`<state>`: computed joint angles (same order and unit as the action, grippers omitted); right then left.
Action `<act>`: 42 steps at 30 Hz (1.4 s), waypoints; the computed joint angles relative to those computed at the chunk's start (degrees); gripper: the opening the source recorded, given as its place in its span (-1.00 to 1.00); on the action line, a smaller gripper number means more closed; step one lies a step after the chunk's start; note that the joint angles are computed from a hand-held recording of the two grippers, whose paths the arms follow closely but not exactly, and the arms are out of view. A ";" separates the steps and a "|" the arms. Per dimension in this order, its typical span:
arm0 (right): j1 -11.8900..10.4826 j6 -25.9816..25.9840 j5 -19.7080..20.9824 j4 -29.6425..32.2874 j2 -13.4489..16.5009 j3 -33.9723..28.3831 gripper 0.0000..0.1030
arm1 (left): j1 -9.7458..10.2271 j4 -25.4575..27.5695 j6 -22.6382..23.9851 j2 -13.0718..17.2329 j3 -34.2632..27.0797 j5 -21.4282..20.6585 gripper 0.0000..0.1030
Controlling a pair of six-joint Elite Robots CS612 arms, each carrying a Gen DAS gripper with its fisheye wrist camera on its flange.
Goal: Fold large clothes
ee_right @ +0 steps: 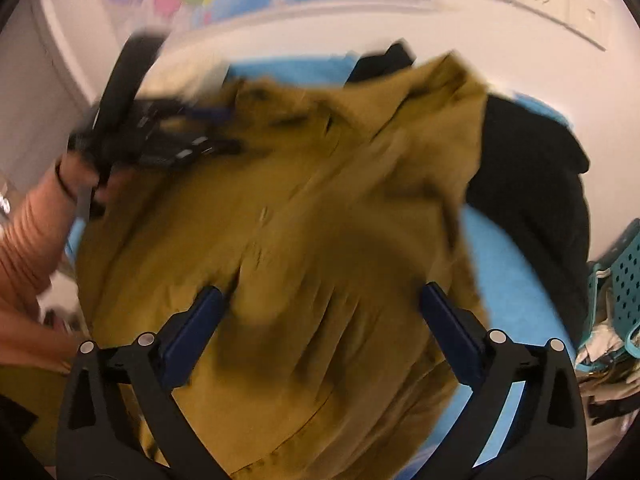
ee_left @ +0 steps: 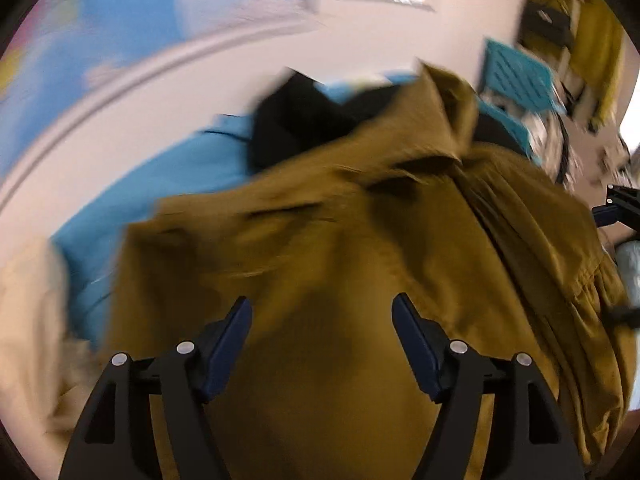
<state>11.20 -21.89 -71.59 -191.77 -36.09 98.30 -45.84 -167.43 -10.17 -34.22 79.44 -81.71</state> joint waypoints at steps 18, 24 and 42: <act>-10.85 26.28 -5.84 -6.66 1.83 -1.51 0.28 | 2.14 15.91 -16.83 13.50 -30.31 3.78 0.04; -14.33 34.43 1.38 -16.14 2.69 1.79 0.75 | 0.62 6.33 -6.80 7.50 -17.73 7.50 0.31; -15.54 28.26 17.03 -20.13 0.63 8.93 -0.86 | -1.74 -14.72 -10.36 -7.93 18.75 12.98 0.50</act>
<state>-4.33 6.37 -54.56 -211.90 -35.46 107.24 -47.58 -182.15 -20.53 -42.15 98.19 -68.73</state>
